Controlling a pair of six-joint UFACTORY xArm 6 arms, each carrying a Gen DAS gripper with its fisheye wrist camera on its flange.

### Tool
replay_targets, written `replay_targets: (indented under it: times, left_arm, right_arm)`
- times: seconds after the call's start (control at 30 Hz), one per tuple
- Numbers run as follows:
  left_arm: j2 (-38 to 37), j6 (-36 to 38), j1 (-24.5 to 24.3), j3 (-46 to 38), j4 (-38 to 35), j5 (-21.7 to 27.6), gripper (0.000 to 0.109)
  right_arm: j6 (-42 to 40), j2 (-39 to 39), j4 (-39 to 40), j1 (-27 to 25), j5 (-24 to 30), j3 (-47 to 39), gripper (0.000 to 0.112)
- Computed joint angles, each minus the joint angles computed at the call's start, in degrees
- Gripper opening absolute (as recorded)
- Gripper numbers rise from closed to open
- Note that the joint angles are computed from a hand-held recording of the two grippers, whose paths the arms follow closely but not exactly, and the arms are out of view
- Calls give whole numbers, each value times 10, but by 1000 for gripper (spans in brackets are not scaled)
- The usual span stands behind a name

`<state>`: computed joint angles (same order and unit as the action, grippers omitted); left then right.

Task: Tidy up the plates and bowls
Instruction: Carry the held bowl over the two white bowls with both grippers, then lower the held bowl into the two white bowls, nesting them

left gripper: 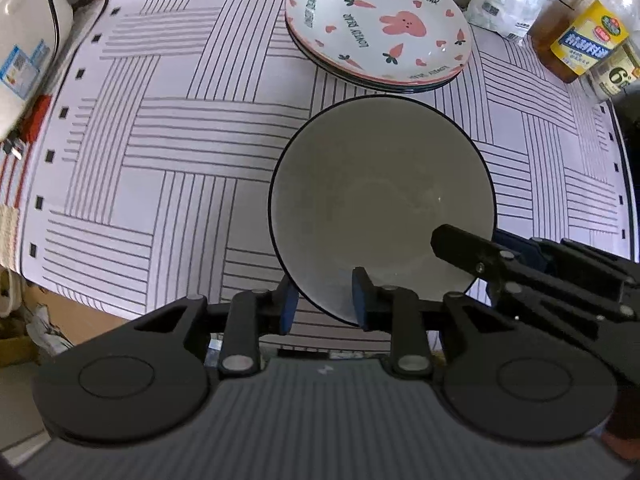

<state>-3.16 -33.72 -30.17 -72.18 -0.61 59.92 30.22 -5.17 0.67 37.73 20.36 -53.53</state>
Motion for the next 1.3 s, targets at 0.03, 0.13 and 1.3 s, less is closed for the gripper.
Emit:
replay_targets:
  times: [0.03,0.13,1.3]
  left_arm:
    - [0,-1,1,1,-4,-1,26]
    - [3,-10,4,2,-8,-4,26]
    - [-105,-29,-3,157,54,-200,39]
  right_arm:
    - [3,1,-15,0,3,-2,24]
    - [28,9,-88,7,19,-16,24]
    - [374,-11,-648,-8,-70,27,60]
